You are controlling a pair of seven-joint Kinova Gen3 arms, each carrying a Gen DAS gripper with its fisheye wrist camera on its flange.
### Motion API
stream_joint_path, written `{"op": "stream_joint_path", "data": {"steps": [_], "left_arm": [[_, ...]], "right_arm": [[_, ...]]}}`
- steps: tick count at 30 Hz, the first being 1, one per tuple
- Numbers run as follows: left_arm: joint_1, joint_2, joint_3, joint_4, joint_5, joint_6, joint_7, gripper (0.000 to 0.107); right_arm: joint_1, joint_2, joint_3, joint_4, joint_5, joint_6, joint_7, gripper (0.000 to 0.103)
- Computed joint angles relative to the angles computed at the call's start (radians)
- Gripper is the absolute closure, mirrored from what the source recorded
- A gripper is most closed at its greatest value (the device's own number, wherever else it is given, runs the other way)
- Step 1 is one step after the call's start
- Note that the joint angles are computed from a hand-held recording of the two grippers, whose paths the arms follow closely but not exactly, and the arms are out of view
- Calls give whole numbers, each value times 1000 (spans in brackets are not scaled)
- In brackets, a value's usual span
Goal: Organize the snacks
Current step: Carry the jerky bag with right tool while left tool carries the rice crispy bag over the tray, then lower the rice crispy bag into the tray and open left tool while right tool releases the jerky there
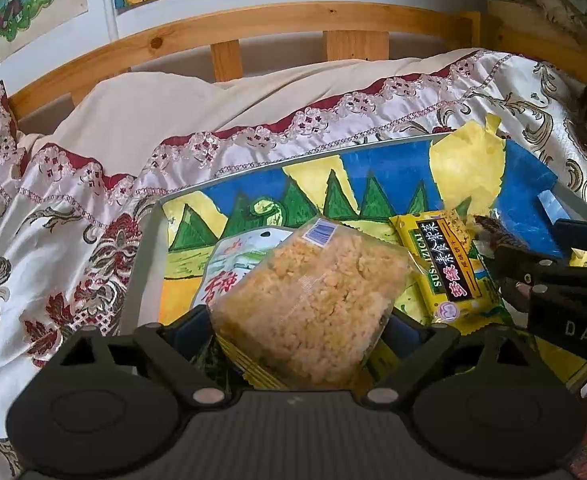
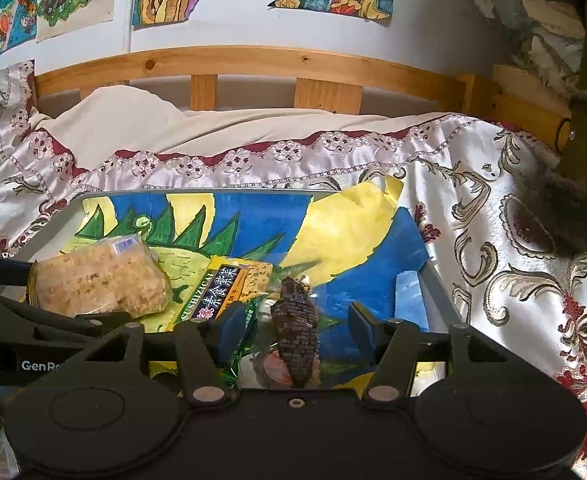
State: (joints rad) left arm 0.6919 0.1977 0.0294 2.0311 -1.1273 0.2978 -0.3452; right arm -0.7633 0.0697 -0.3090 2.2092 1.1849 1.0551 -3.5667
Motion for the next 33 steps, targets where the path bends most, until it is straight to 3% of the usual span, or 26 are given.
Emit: {"op": "stream_joint_path", "data": {"steps": [5,10,15,23,28,33], "left_arm": [[-12,-14,13,-1,59,13,-54,9],[-7,-42,23,9,14,33,-14,5],[-56,-63,77,-1,107,59,-104,5],[-95,-126,115,32,85,54,-42,5],[-157,-164,148,54,134,12,-68,5],[-168,-156,175,53,129,51,-70,5]], "right_arm": [[-10,-24,-12,5,-10,32,-19,30],[-19,-55,-36,11,-19,73,-44,24],[-26,-82,-59,13,-32,108,-54,21],[-52,-121,-110,24,-45,189,-99,11],[-65,-140,-133,26,-58,226,-113,8],[-73,-155,-151,28,-73,245,-123,8]]}}
